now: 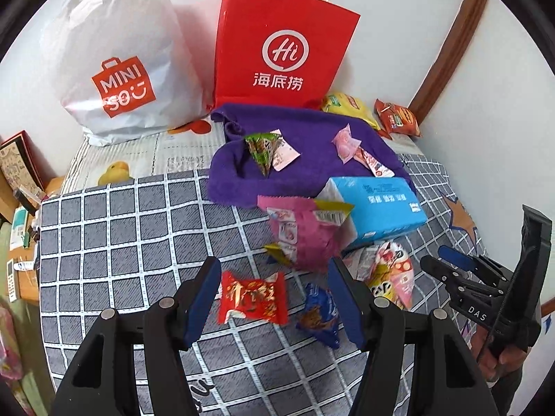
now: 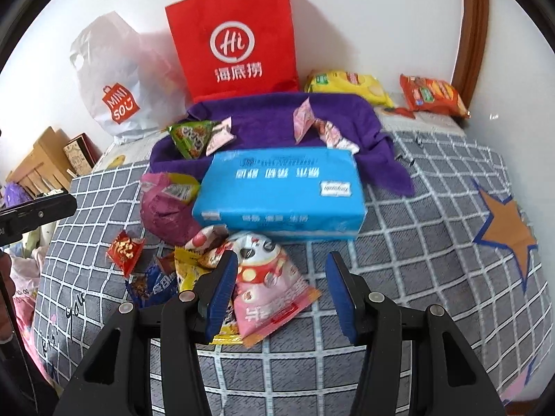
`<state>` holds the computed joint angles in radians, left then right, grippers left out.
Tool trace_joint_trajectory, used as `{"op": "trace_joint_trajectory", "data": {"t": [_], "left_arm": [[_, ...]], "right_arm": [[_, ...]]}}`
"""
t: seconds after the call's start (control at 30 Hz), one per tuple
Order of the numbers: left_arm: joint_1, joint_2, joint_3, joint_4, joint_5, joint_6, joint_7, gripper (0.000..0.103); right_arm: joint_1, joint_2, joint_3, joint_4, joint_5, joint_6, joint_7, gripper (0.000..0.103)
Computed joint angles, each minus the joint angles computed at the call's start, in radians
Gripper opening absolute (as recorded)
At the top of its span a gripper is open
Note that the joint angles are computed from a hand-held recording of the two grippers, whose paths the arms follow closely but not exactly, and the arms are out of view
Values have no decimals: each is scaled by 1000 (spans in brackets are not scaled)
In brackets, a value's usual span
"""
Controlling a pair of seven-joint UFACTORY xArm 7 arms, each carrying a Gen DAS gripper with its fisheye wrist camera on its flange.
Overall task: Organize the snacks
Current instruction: 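Grasp the pink panda-print snack bag with the right tool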
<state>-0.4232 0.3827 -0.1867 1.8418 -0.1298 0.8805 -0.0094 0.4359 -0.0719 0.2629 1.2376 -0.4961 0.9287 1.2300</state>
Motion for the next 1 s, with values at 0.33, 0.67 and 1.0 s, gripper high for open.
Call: {"op": "trace_joint_trajectory", "data": {"t": [0.33,0.67,1.0], "left_arm": [[40,-12,-14,-38,-68,-9,85,61],[44,-26,-12,-70,-85,-12,111,61],[19,-35,-6,-112,-56,-53,28,61]], "right_arm": [[40,87,-11,46,5,12,-7,53],[74,170,-46,92,12,51,-48,62],[72,156,-65,36,-1,-11,-149,57]]}}
